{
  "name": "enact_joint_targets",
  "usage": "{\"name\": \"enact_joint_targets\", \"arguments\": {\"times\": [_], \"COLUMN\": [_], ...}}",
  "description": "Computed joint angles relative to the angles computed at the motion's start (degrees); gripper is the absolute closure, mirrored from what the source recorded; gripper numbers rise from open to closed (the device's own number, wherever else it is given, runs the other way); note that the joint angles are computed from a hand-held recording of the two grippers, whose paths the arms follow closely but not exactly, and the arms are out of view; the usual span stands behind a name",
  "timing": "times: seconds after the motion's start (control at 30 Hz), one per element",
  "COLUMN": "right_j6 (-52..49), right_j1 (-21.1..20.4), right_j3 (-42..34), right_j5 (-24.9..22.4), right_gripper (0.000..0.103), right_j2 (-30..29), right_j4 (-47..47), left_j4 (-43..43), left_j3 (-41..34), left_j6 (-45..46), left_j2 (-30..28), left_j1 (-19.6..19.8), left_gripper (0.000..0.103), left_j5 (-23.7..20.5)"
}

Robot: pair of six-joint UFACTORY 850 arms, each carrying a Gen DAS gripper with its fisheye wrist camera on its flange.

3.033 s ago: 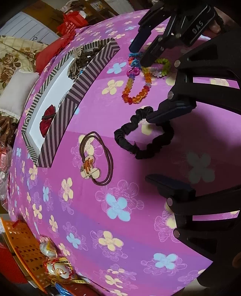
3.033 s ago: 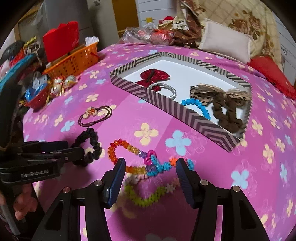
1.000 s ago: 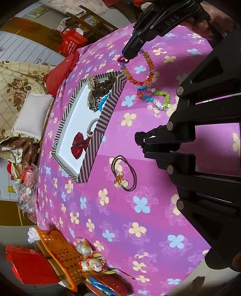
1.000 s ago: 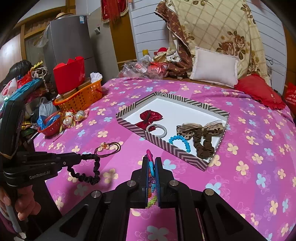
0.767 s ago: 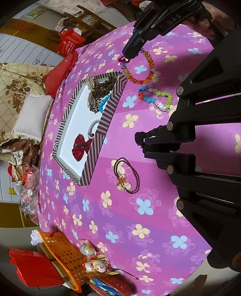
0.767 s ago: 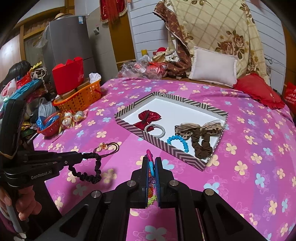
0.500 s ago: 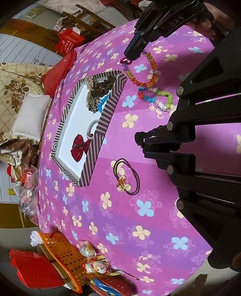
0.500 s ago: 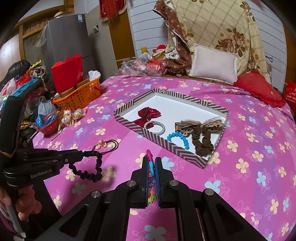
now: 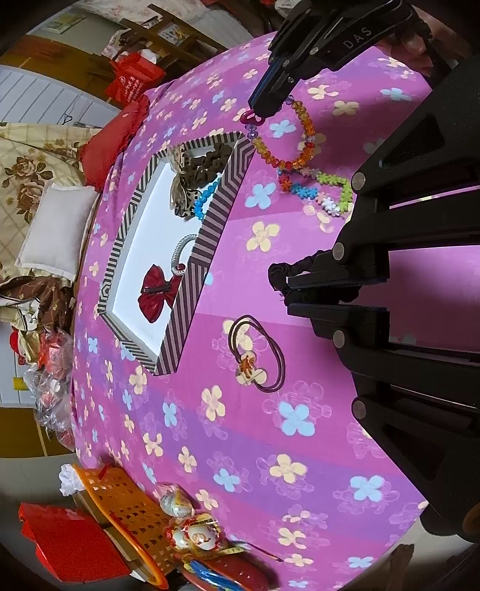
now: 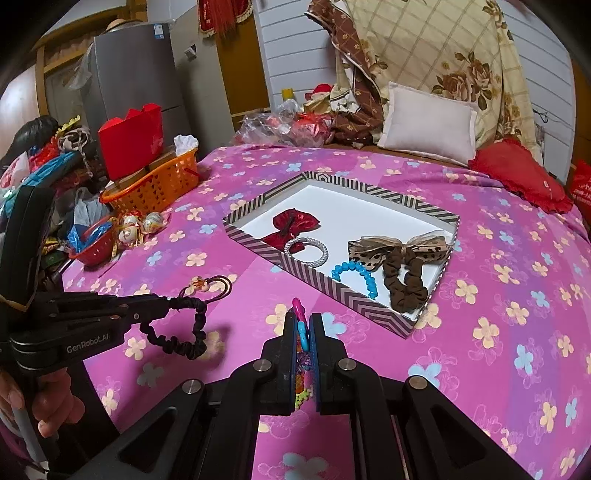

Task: Organize jewelry
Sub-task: 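Lift and carry the scrunchie with the left tool while the right tool carries the bracelet to the tray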

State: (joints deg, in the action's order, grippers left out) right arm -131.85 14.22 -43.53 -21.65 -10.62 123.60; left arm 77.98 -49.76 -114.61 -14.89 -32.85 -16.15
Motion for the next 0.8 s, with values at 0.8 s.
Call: {"name": "enact_joint_targets", "arguments": {"times": [0.8], "right_j6": [5.9], "right_j1": [-1.4], "right_j3": [-9.7], "right_j5": [2.1], "right_gripper": [0.097], "right_j2": [-6.8], "right_j4": [-5.7], "left_j4": [-12.2], "left_j3": [-14.4], "left_j6": [18.3], "left_j2": [-9.0], "left_j1": [3.3], "left_gripper": [0.097], "left_j5": [-1.9]}}
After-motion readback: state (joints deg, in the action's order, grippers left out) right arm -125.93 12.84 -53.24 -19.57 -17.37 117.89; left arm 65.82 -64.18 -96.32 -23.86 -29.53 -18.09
